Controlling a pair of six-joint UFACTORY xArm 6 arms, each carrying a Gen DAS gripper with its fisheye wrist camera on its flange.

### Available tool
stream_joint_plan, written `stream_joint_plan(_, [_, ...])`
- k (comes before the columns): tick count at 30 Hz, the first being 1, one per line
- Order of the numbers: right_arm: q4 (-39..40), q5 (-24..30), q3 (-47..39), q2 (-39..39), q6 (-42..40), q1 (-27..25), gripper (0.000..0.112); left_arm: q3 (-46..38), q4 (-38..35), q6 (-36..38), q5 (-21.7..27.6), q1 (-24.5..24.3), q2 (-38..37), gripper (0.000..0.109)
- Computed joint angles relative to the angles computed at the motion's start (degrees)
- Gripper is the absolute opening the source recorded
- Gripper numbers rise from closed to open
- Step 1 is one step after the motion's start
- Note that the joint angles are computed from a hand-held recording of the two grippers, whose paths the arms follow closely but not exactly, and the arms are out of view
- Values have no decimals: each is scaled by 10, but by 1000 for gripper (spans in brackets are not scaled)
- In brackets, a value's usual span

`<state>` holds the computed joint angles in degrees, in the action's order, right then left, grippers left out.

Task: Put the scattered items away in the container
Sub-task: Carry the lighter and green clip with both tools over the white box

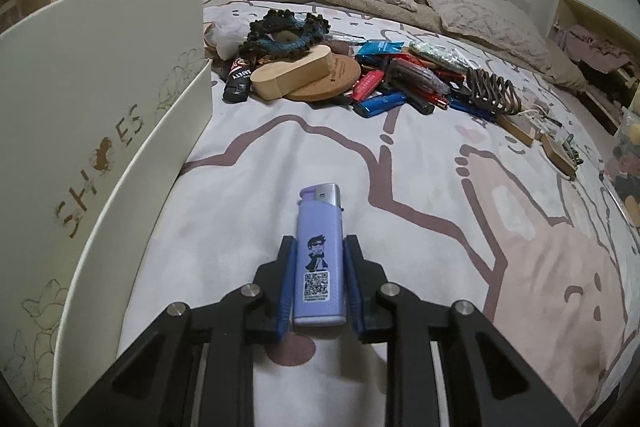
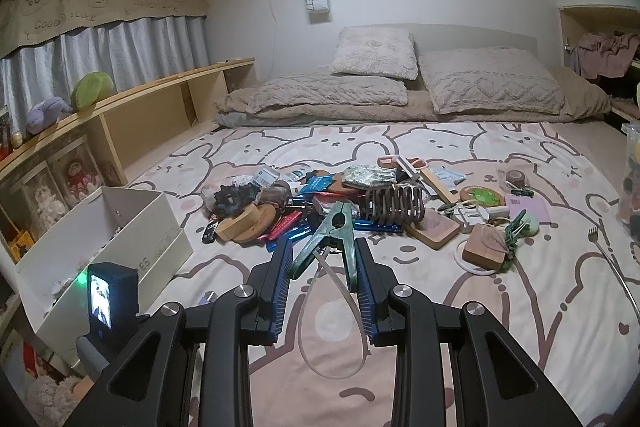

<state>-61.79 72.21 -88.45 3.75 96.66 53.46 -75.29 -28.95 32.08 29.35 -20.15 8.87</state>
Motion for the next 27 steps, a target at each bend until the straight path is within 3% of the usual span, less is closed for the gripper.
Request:
stream_joint_plan(7, [-1,4,-4,1,-1,2,31,5,-24,14,-12,1,-20,23])
stream_joint_plan(27, [-17,11,-54,31,-41,6,31,-6,-162,162,-30,-5,-99,23])
